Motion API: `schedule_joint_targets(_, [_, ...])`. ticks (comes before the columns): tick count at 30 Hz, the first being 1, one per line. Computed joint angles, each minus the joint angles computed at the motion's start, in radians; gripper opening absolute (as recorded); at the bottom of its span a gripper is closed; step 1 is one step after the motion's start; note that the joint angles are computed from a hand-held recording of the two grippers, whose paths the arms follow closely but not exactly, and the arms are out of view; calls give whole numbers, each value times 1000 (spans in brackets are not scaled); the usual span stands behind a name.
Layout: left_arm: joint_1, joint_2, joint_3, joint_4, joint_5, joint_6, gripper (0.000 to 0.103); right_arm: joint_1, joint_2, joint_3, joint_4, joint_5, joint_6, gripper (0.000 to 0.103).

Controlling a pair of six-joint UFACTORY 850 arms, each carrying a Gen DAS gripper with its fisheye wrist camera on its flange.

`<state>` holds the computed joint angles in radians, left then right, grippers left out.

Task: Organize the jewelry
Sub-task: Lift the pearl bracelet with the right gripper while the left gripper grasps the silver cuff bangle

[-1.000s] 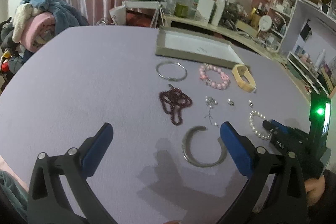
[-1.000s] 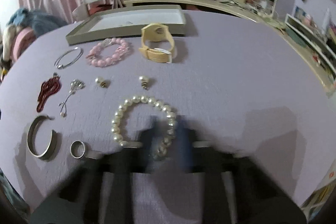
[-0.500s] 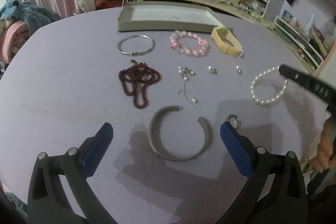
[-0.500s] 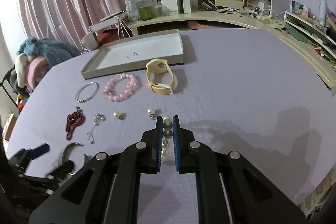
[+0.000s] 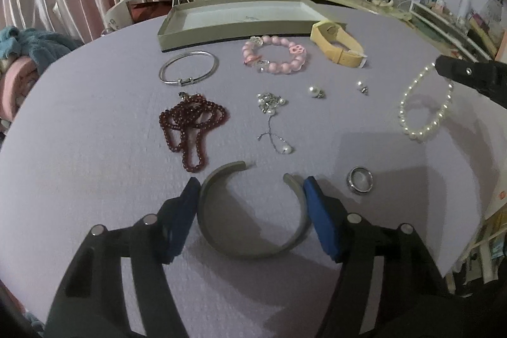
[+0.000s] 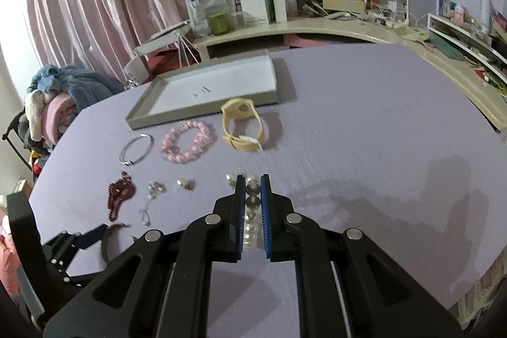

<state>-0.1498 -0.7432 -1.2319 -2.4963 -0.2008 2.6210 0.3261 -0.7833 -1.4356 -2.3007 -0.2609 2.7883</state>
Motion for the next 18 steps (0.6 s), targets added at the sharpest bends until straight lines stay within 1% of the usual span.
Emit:
schedule_joint_targets(1, [10, 5, 5, 64, -16, -72, 66, 0, 3, -3, -25, -1, 17, 10])
schedule_joint_targets(2, [17, 11, 7, 91, -23, -102, 66, 1, 4, -6, -39, -5, 28, 10])
schedule_joint_targets(3, [24, 18, 13, 89, -33, -105, 66, 1, 7, -9, -68, -9, 53, 10])
schedule_joint_targets(6, [51, 49, 28, 148, -69, -185, 66, 0, 14, -23, -128, -14, 100, 10])
schedule_joint_targets(11, [70, 85, 16, 137, -81, -189, 66, -11, 14, -74, -193, -17, 131, 10])
schedule_joint_targets(14, [77, 90, -18, 113, -74, -171, 66, -20, 1, -121, -200, -11, 119, 10])
schedule_joint_targets(18, [86, 72, -89, 155, -60, -221, 66, -31, -25, -183, -190, -4, 88, 10])
